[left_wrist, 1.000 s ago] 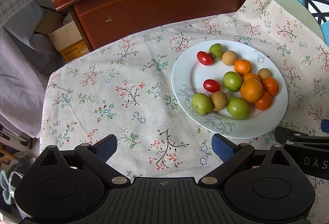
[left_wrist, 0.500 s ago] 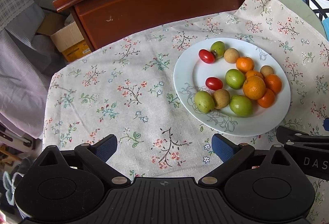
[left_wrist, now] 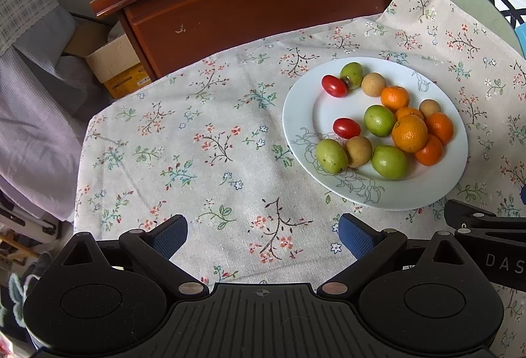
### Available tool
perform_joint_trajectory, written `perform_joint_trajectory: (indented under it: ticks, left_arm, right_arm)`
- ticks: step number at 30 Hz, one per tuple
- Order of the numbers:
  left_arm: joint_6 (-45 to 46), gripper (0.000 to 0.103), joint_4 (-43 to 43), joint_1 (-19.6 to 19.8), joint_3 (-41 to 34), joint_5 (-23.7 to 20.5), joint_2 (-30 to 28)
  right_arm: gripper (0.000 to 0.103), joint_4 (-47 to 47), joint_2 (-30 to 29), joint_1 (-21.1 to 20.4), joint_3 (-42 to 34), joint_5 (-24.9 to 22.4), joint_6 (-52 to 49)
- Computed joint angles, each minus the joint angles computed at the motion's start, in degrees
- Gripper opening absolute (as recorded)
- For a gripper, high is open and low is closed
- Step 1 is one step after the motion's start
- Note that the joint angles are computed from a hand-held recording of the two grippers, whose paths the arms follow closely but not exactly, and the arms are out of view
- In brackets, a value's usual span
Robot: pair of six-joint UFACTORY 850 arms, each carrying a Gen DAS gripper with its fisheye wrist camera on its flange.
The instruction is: Organize fruits
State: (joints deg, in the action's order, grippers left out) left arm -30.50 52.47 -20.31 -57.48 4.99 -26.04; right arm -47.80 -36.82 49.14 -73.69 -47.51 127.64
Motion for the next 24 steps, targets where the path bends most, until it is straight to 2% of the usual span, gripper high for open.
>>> perform_joint_trajectory:
  ticks: [3, 6, 10, 18, 24]
  left_arm:
    - [1.56, 0.099, -1.35, 0.4, 0.67, 0.27, 0.4]
    - [-4.49, 0.099, 4.64, 1.07, 1.29, 0.69, 0.73]
    - [-6.72, 0.099, 7.34, 2.01, 2.43, 1.2, 1.44]
    - [-22.21, 0.099, 22.75, 4.59, 3.88, 3.62, 3.24]
    - [-28.45, 0.099, 28.38, 6.09, 4.77, 5.75, 4.73]
  right_arm:
    - [0.095, -1.18, -0.18, 0.54, 0.16, 0.14, 1.43]
    - [0.095, -1.79, -0.56, 1.31, 0.25, 0.78, 2.73]
    - [0.095, -3.34, -0.94, 2.5, 0.77, 2.37, 5.44]
    - [0.095, -6.41, -3.28, 5.49, -0.27, 2.18, 10.24]
    - [0.098, -8.78, -6.73, 7.74, -4.03, -1.83, 9.42]
